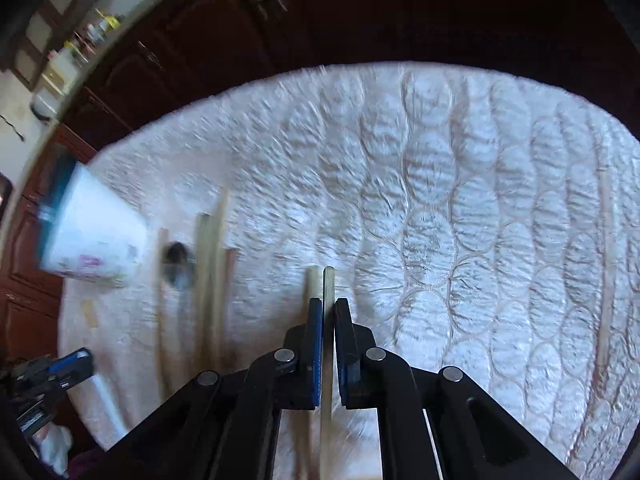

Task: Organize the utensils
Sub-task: 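Carry the spoon and chopstick over the floral cup with both tools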

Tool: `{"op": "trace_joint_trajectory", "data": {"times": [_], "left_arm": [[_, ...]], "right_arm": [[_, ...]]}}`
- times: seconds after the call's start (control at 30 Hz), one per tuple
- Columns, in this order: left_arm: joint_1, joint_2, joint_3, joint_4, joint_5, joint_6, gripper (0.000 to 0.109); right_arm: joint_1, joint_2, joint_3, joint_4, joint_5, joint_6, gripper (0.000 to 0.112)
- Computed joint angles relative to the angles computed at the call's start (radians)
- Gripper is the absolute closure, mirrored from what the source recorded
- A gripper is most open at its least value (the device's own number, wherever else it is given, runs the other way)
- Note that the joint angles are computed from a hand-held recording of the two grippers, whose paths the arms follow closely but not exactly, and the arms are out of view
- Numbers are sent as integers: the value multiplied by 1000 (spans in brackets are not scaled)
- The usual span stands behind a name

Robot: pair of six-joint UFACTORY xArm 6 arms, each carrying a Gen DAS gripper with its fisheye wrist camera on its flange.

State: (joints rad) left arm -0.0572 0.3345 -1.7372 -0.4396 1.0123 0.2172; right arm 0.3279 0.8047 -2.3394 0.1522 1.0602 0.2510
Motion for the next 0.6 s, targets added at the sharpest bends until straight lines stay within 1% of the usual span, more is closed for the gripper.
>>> {"op": "trace_joint_trajectory", "data": {"times": [0.03, 0.13, 0.27, 0.3, 0.37, 0.6], "left_arm": [[4, -10, 2, -9, -4, 7, 97], [15, -44, 17, -30, -22, 27, 98], [29, -87, 39, -55, -34, 51, 101], [33, -98, 48, -62, -39, 57, 103], [39, -113, 54, -66, -44, 60, 103], [70, -162, 44, -90, -36, 79, 103]], "right_arm": [[4, -51, 61, 4, -39, -13, 107], [15, -165, 181, 12, -115, -54, 107], [33, -277, 281, 12, -198, -94, 107], [39, -295, 290, 12, -213, -101, 107], [43, -325, 316, 13, -242, -124, 107], [85, -322, 223, 12, -262, -159, 107]]}}
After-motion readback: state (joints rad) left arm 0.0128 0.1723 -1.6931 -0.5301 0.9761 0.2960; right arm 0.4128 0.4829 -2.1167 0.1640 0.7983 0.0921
